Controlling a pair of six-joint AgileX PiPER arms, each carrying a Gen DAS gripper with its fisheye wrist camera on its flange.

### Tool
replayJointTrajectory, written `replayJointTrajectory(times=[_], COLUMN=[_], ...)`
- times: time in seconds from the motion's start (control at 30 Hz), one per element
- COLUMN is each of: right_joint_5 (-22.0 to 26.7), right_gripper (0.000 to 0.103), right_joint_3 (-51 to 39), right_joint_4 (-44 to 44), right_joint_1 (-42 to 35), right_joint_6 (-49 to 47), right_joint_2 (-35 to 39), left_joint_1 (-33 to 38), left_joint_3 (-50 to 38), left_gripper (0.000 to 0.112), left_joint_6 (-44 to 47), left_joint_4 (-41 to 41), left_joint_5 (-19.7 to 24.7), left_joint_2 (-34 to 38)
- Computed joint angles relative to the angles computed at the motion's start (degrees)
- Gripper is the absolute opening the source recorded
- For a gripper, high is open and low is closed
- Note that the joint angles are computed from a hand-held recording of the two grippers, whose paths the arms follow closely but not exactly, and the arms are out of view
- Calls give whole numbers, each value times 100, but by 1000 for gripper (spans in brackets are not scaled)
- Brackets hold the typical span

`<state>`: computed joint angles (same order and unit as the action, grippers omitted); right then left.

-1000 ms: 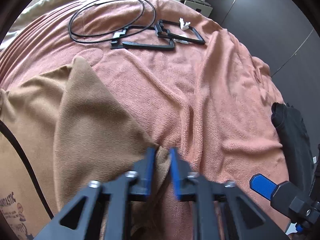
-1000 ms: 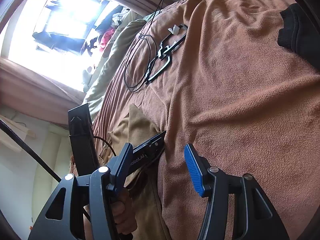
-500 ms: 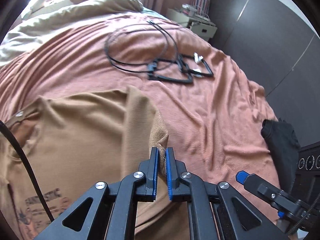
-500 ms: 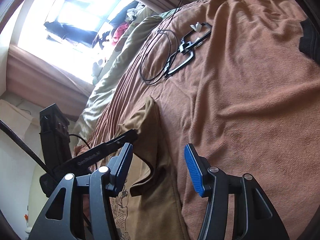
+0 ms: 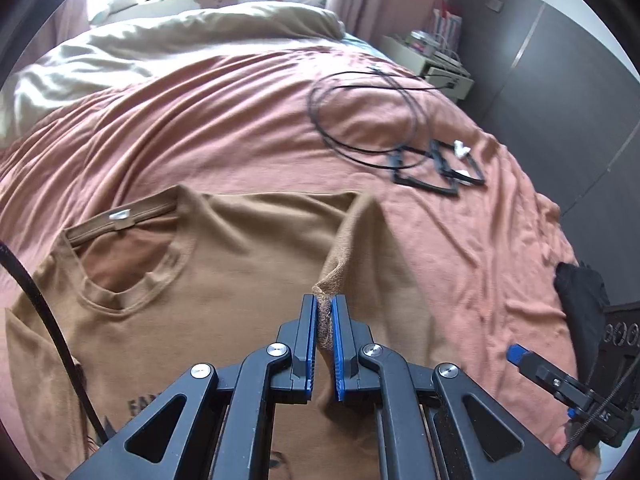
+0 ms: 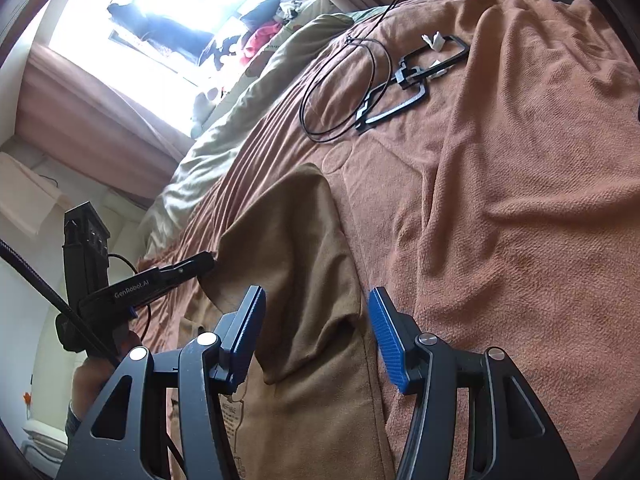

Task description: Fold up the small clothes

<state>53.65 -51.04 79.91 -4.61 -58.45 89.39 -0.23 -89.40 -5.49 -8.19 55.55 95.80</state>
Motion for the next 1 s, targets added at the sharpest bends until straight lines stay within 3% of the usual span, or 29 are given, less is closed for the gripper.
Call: replayJointTrajectory(times=[0.33, 0.53, 0.73, 0.97, 1.0], right_joint_5=[-410, -901, -1174, -1487, -1529], right_gripper=[52, 52, 52, 52, 52], right_joint_3=[-142, -116, -442, -1481, -1576], right_joint_4=[-225, -674, -1193, -2799, -2976], right_joint_1=[278, 440, 755, 1493, 1587], right_joint_6=[186, 537, 1024, 2357, 2521], right_joint_2=[-9, -232, -291, 105, 164], left_joint_1=[698, 1078, 1176, 1056, 1052], left_joint_3=[161, 455, 551, 821, 836], left_gripper=[9, 41, 42, 42, 36], left_joint_6=[612, 894, 1181, 1386, 1441], left_joint_4=[-185, -495, -777, -952, -994], left_joint_5=[-281, -658, -750, -1048, -1082], left_joint_2=[411, 399, 678, 744, 750])
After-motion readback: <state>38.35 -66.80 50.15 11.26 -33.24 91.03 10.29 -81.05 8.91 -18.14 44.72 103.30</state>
